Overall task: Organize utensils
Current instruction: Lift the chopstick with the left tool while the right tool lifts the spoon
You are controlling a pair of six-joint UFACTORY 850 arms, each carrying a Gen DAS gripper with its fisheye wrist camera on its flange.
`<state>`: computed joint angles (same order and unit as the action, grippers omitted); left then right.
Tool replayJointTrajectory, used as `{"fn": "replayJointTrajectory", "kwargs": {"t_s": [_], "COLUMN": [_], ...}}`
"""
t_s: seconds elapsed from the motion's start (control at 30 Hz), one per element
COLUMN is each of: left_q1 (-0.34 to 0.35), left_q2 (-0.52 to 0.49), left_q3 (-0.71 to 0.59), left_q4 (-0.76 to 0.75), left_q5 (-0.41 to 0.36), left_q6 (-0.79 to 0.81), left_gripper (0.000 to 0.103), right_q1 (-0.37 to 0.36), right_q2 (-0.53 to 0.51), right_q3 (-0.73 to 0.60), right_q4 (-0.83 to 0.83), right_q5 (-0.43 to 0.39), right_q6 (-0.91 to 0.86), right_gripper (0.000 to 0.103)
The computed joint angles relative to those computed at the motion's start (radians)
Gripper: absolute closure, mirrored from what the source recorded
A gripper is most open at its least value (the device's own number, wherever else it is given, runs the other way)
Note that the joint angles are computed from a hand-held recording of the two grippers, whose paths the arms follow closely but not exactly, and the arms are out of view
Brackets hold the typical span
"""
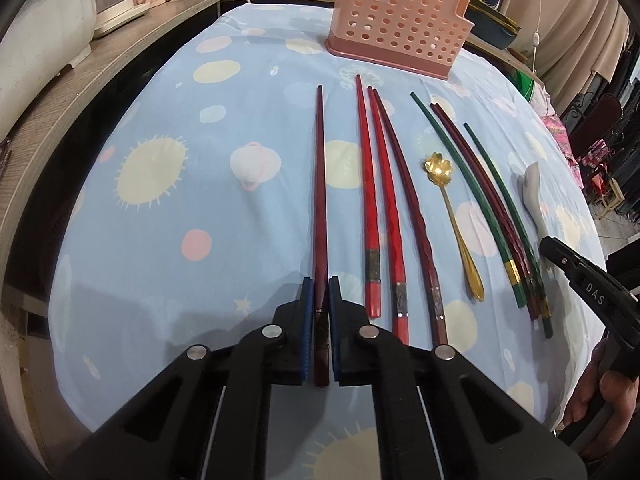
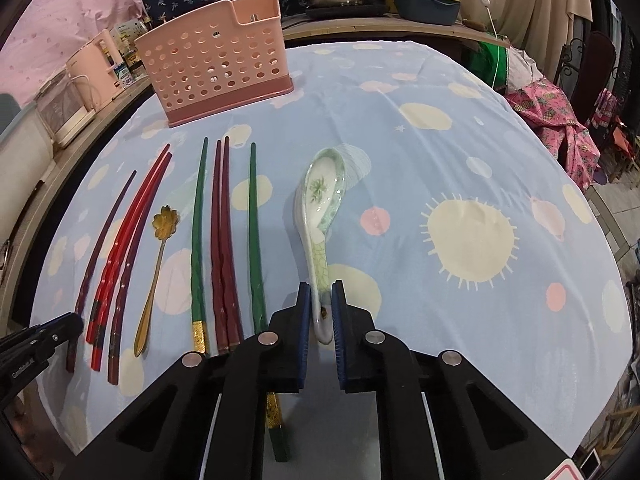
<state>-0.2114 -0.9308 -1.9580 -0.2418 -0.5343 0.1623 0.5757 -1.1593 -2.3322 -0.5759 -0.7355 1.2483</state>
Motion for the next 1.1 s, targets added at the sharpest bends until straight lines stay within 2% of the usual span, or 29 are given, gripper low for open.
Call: {"fn": "replayJointTrajectory", "kwargs": {"t_s": [0.23, 0.47, 0.57, 0.6, 0.7, 0.9, 0.97, 1.07, 1.1], "left_q1": [0.005, 0.011, 0.010, 0.009, 0.009, 0.005, 0.005, 0.009, 0.010], "left_q2": [0.088, 0.142, 0.146, 0.146, 0.128, 0.056, 0.032, 0.031, 0.030], "left_q3": [0.103, 0.115, 0.080, 0.066, -0.008, -0.178, -0.222, -0.218, -0.215], "left_q4": [-0.065, -0.159, -0.189, -0.199, -0.233, -0.206, -0.188, -0.204, -0.198], "left_q5": [0.075, 0.138, 0.167, 0.174, 0.185, 0.186, 0.174, 0.165, 0.160], "left_q6": [0.063, 0.158, 0.193, 0.203, 0.240, 0.213, 0.187, 0.195, 0.187], "left_gripper": [0.096, 0.096, 0.096, 0.096, 0.096, 0.096, 0.096, 0.096, 0.096], "right_q1": [0.021, 0.033, 0.034, 0.031, 0.022, 0.005, -0.002, -0.002, 0.000], "right_q2": [0.132, 0.225, 0.232, 0.235, 0.240, 0.185, 0.187, 0.203, 0.212], "right_q3": [0.188, 0.277, 0.260, 0.256, 0.240, 0.113, 0.119, 0.163, 0.188], "right_q4": [-0.115, -0.267, -0.306, -0.310, -0.335, -0.345, -0.341, -0.316, -0.310], "right_q5": [0.080, 0.125, 0.118, 0.127, 0.155, 0.122, 0.124, 0.112, 0.105], "right_q6": [0.140, 0.276, 0.281, 0.281, 0.291, 0.235, 0.242, 0.238, 0.247], "right_gripper": [0.095, 0.097, 0.098, 0.102, 0.102, 0.102, 0.102, 0.101, 0.094]}}
